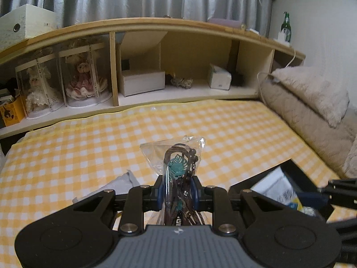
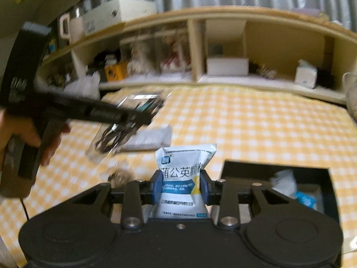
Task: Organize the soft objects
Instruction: 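Carry brown cord bag and white sachet into the black box with both tools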
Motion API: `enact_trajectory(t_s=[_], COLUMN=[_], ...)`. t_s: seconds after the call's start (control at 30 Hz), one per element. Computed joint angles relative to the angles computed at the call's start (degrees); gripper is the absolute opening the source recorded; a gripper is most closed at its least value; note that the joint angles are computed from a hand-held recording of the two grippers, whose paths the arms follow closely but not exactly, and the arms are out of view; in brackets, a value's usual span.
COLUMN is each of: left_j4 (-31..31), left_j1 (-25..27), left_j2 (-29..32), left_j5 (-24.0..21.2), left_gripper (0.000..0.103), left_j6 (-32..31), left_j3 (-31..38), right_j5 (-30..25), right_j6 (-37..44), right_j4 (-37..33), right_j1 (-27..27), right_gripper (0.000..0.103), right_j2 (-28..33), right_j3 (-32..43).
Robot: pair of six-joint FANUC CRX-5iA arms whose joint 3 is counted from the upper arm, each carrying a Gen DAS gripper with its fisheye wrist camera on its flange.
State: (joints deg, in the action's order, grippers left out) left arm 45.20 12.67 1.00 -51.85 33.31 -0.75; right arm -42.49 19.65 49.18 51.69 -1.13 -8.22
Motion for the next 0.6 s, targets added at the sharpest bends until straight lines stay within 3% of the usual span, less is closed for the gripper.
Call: enact_trajectory(t_s=[0.4, 0.6], left_j4=[3.4, 2.6], left_j1=[-2.0, -4.0], left_j2=[-3.5, -3.8], left_j5=[-1.0, -2.3], left_gripper=[0.026, 0.026], left_j6=[-0.7, 1.1], left_j3=[-3.9, -5.0], right_j5=[-2.7, -6.0], right_j6=[-7.6, -8.1], right_j4=[6.4, 5.8], right_j1=[-2.3, -3.3], right_gripper=[0.036, 0.036], right_j2=[-5.4, -8.0], right_j3=[-4.3, -5.6])
